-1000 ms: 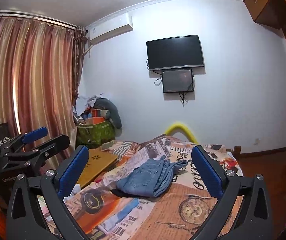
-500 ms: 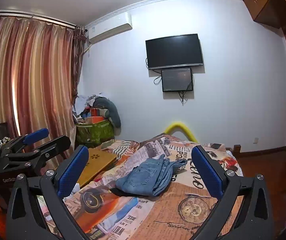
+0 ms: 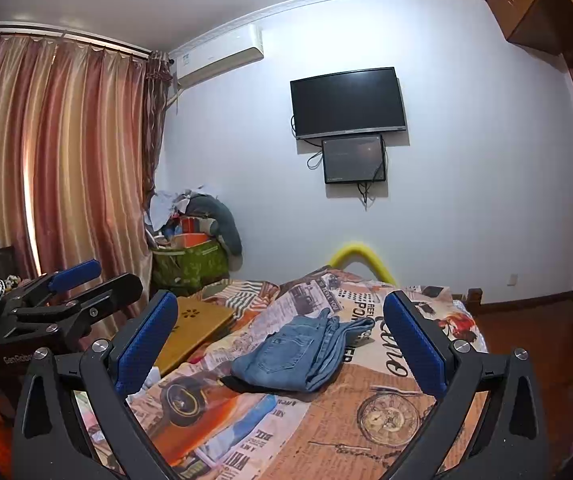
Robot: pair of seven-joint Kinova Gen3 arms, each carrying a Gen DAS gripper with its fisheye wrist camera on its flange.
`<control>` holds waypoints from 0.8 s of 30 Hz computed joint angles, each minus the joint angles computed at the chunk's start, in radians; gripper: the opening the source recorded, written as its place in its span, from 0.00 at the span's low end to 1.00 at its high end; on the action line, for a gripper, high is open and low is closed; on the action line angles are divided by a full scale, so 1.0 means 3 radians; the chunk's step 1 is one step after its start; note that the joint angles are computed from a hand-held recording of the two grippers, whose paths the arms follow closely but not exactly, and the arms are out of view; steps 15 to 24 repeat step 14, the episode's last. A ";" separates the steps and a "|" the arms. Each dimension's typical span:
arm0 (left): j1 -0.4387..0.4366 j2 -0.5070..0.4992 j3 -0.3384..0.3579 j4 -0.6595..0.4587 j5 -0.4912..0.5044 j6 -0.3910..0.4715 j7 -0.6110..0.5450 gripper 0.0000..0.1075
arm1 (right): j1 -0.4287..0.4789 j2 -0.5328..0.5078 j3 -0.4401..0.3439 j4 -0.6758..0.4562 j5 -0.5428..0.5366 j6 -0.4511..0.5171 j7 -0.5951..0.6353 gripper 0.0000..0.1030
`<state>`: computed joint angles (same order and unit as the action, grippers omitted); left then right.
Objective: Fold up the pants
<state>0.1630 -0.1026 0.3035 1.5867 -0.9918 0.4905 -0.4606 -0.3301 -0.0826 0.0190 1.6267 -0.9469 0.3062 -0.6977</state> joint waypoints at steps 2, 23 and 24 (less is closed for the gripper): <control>0.0002 0.0001 0.0009 0.0005 -0.0019 0.0009 0.0013 0.95 | 0.0011 0.0002 -0.0010 -0.0014 0.0045 0.0008 -0.0050 0.99; -0.0003 -0.0016 -0.0014 0.0013 0.0123 -0.0026 -0.0109 0.95 | 0.0017 0.0001 -0.0033 -0.0048 0.0237 0.0019 -0.0268 1.00; -0.0003 -0.0016 -0.0014 0.0013 0.0123 -0.0026 -0.0109 0.95 | 0.0017 0.0001 -0.0033 -0.0048 0.0237 0.0019 -0.0268 1.00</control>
